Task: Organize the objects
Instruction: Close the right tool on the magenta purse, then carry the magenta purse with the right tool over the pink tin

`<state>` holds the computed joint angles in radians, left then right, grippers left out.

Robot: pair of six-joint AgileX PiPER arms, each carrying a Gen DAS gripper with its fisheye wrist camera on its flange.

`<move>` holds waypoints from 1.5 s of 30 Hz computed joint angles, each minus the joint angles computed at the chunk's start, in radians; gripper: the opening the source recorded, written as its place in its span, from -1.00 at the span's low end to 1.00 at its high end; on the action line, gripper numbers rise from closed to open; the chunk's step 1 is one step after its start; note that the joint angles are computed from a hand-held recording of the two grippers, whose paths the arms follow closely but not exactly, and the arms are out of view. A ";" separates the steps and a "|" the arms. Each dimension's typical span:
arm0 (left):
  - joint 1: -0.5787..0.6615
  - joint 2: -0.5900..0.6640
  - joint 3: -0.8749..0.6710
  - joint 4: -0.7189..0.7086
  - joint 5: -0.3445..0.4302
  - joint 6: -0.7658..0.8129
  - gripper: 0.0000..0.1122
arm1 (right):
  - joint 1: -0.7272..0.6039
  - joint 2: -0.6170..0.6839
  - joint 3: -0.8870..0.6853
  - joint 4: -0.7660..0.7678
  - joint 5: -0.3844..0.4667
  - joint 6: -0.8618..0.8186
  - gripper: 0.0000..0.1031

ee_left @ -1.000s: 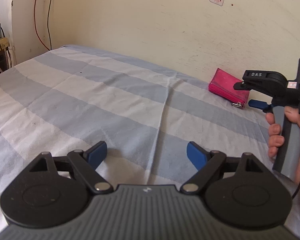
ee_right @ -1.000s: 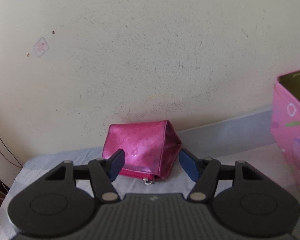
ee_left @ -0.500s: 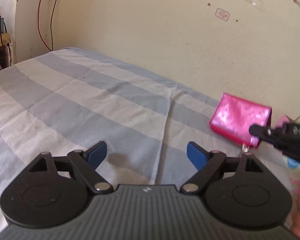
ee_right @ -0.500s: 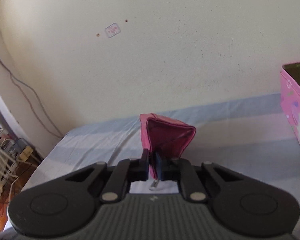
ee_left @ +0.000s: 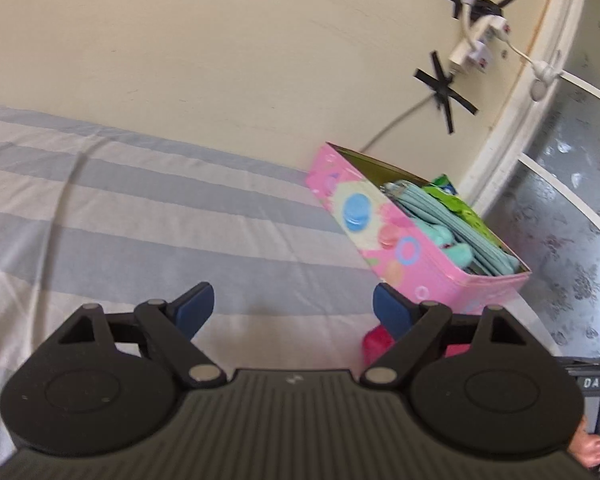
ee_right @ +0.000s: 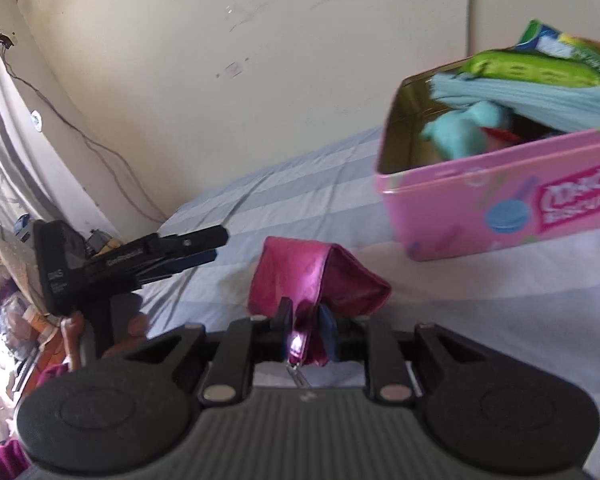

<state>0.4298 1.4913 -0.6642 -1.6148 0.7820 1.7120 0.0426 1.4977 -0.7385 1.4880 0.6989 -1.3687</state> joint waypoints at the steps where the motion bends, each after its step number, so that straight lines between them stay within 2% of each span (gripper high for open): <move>1: -0.020 -0.015 0.013 0.002 0.001 -0.003 0.56 | -0.023 -0.019 0.029 0.026 -0.003 -0.036 -0.37; 4: -0.079 -0.040 0.036 0.026 0.000 -0.042 0.55 | -0.078 -0.021 0.066 0.081 0.031 -0.111 -0.34; 8: -0.157 -0.059 0.061 0.042 -0.067 -0.053 0.46 | -0.103 0.012 0.071 0.102 0.066 -0.146 -0.33; 10: -0.172 -0.046 0.059 0.088 -0.053 -0.088 0.20 | -0.115 0.025 0.073 0.098 0.085 -0.162 -0.32; 11: -0.191 -0.034 0.052 0.108 -0.059 -0.104 0.14 | -0.109 0.037 0.073 0.103 0.083 -0.169 -0.33; 12: -0.217 -0.027 0.048 0.125 -0.073 -0.119 -0.09 | -0.112 0.048 0.078 0.102 0.097 -0.179 -0.36; 13: -0.243 -0.028 0.049 0.135 -0.096 -0.135 -0.14 | -0.104 0.069 0.063 0.089 0.111 -0.170 -0.57; 14: -0.263 -0.051 0.066 0.108 -0.124 -0.119 -0.14 | -0.085 0.074 0.055 0.081 0.104 -0.160 -0.58; 16: -0.274 -0.092 0.061 0.127 -0.134 -0.159 -0.14 | -0.042 0.022 0.079 0.126 0.032 -0.232 -0.60; 18: -0.253 -0.123 0.036 0.141 -0.084 -0.198 -0.14 | -0.057 -0.031 0.094 0.155 0.055 -0.282 -0.60; 20: -0.267 -0.142 -0.009 0.139 -0.071 -0.236 -0.15 | -0.092 -0.072 0.095 0.192 0.095 -0.340 -0.60; 22: -0.329 -0.148 -0.064 0.129 -0.123 -0.266 -0.14 | -0.120 -0.101 0.078 0.207 0.117 -0.367 -0.60; 24: -0.405 -0.124 -0.141 0.130 -0.201 -0.295 -0.14 | -0.130 -0.104 0.023 0.218 0.102 -0.378 -0.60; 28: -0.510 0.012 -0.350 0.200 -0.292 -0.427 -0.12 | -0.134 -0.032 -0.167 0.165 0.039 -0.295 -0.56; 31: -0.571 0.139 -0.513 0.305 -0.362 -0.558 -0.14 | -0.154 0.107 -0.393 0.015 0.038 -0.088 -0.55; 35: -0.613 0.313 -0.736 0.541 -0.392 -0.839 -0.14 | -0.133 0.335 -0.746 -0.243 0.022 0.217 -0.53; 37: -0.643 0.378 -0.815 0.720 -0.451 -1.032 -0.03 | -0.118 0.431 -0.899 -0.343 0.020 0.329 -0.48; 39: -0.658 0.441 -0.883 0.905 -0.488 -1.232 0.07 | -0.085 0.506 -1.021 -0.484 -0.036 0.456 -0.21; 40: -0.659 0.462 -0.912 0.991 -0.474 -1.332 0.09 | -0.076 0.536 -1.066 -0.546 -0.054 0.521 -0.10; 42: -0.650 0.470 -0.918 1.044 -0.463 -1.410 0.10 | -0.080 0.580 -1.125 -0.601 -0.067 0.617 -0.09; 45: -0.637 0.429 -0.834 0.945 -0.508 -1.311 0.15 | -0.119 0.553 -1.030 -0.438 -0.096 0.509 -0.08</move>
<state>-0.2068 1.9201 -1.4984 -0.6700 0.2742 0.4005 -0.0762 2.0503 -1.7681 1.0497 0.6033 -0.8598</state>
